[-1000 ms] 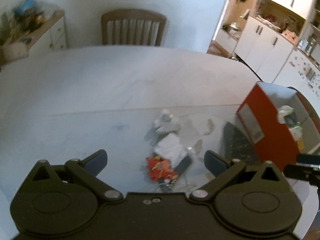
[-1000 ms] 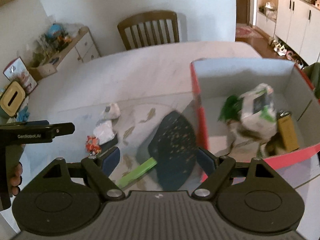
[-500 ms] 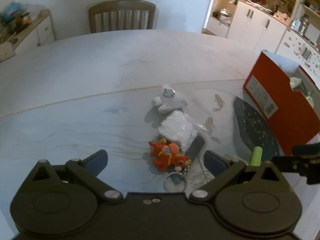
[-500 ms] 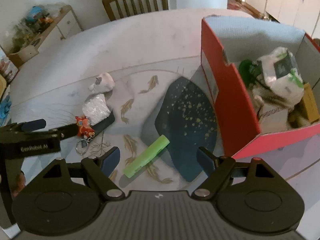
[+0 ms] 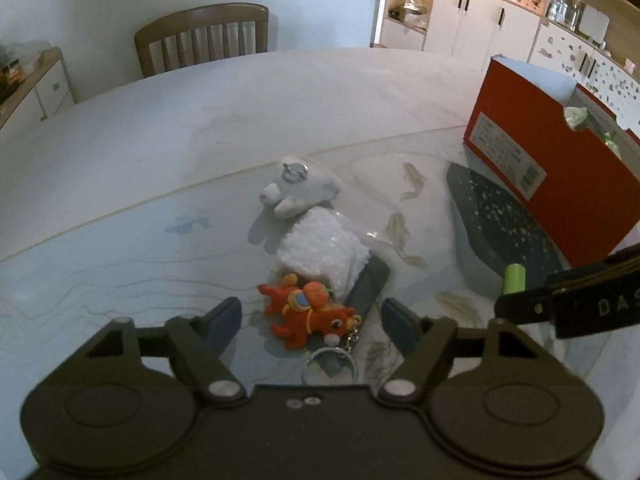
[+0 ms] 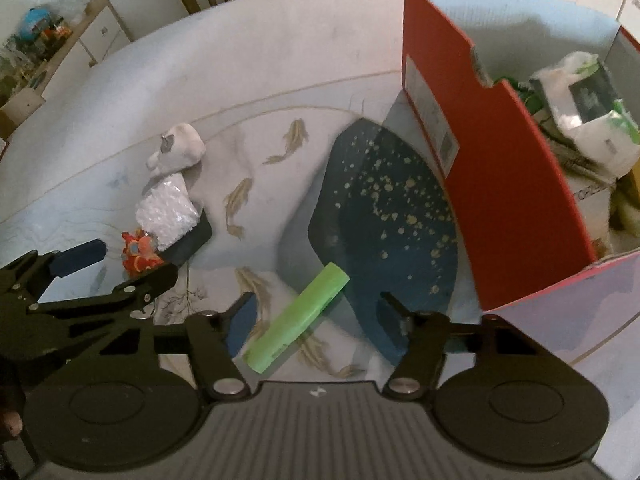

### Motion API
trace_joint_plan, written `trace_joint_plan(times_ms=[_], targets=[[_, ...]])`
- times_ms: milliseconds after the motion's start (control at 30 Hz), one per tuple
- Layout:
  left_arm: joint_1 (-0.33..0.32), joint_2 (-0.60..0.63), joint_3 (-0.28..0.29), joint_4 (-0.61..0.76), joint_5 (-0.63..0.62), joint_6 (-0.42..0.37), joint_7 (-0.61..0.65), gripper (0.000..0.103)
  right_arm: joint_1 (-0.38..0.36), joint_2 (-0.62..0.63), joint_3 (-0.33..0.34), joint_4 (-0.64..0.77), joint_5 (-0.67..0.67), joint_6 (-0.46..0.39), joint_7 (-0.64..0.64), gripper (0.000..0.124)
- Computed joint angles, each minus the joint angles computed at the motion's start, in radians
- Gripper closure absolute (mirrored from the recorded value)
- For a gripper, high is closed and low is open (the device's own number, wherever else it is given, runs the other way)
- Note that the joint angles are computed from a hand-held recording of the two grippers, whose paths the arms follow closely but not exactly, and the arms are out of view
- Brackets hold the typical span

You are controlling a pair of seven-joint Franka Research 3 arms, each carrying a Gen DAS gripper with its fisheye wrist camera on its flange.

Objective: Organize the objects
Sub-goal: 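Withdraw both open tools from the shoebox toward the white plush and green tube, then grasp the green foam tube with the right tool while the left tool grasps the orange plush toy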

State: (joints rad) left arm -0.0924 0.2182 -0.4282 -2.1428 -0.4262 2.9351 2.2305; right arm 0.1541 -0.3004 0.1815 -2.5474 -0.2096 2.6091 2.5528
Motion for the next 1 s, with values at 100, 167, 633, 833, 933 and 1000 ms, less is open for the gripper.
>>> trace_joint_plan(times_ms=[100,167,633,833,933,1000], targets=[[0.003,0.006,-0.003,0.008,-0.003,-0.01,0.001,0.037,0.007,0.017,-0.003,0.009,0.006,-0.001,-0.011,0.07],[0.006,0.008,-0.006,0.01,-0.007,-0.012,0.01,0.041,0.012,0.026,-0.008,0.015,0.016,-0.001,-0.017,0.075],[0.016,0.013,-0.019,0.008,-0.002,0.005,0.018,0.051,0.029,0.059,-0.015,0.042,0.006,-0.009,-0.012,0.101],[0.022,0.004,-0.021,0.012,-0.038,-0.028,0.038,0.051,0.036,0.058,-0.016,0.037,0.003,-0.003,-0.006,0.107],[0.02,-0.006,-0.015,0.013,-0.072,-0.048,0.051,0.051,0.038,0.046,-0.017,0.027,0.008,0.0,-0.011,0.107],[0.017,-0.018,-0.012,0.008,-0.1,-0.057,0.07,0.051,0.038,0.031,-0.014,0.016,0.01,0.005,-0.013,0.108]])
